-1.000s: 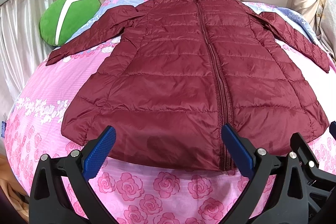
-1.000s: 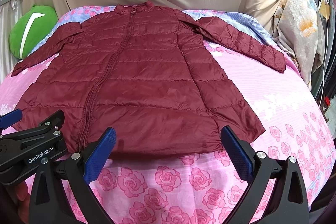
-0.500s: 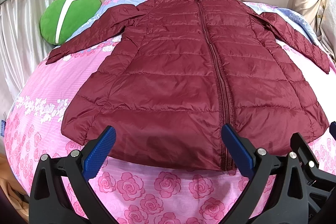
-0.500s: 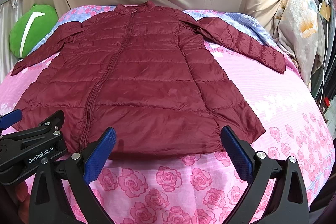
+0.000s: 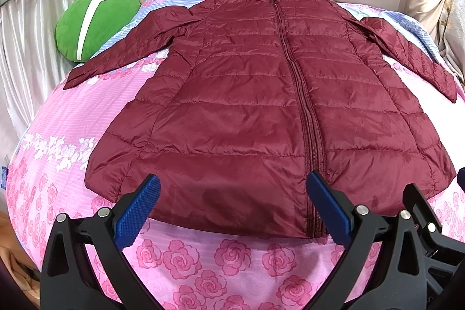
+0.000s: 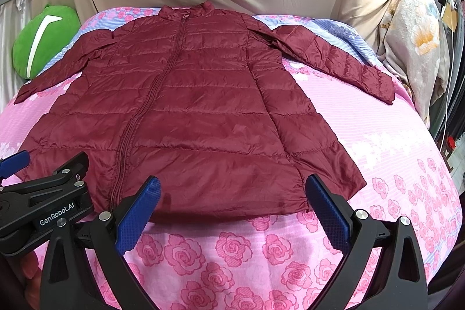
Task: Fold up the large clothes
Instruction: 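Grasp a sleeve cuff with the right tool and lift it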
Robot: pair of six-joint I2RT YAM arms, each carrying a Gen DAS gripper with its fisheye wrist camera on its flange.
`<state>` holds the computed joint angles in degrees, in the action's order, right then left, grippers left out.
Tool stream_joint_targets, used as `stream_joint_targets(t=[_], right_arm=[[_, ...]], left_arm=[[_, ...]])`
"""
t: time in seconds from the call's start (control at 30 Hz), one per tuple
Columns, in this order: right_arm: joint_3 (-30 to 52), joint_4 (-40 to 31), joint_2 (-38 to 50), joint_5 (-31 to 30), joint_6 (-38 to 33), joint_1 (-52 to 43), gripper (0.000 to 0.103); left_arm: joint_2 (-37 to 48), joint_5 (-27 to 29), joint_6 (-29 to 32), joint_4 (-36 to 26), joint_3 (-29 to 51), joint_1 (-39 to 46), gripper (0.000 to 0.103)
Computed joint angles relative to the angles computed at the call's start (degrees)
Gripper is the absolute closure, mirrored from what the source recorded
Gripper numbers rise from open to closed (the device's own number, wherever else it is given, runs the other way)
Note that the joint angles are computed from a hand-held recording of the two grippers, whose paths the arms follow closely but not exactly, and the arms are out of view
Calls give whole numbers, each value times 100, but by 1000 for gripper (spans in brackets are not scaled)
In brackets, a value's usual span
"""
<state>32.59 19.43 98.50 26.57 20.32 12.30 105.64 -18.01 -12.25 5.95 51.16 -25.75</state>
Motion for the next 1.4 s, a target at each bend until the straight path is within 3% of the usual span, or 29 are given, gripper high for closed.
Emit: stream_joint_targets(t=[0.2,0.33,0.6,0.83,0.97,1.2,1.37,1.4], right_arm=[[-18,75,-161,-466,-143,-421,5],[186,-56,-270,-1364,-293,-1689,5],[1426,-333,587,-2211,-665,-3732,5],[3726,-896,2298,-2909,-651,-4846,5],[5379,-1597,3382,-3264,-333,-5303,5],[8454,-3093,5253,-3416,256,-5721,13],[10485,-4055,6319,-3433,451,-5753,39],[10992,-4310,6558,-3412,469,-5748,52]], left_arm=[[51,547,-10,-127,169,332,5],[128,733,-142,-218,403,689,5],[462,1047,-242,-379,1034,1147,5],[837,974,184,-208,1599,1072,5],[1015,1074,156,7,1776,1036,5],[1547,1023,173,-627,2627,1002,5],[1895,1061,166,-1127,3200,1059,5],[1959,1099,156,-1204,3301,1076,5]])
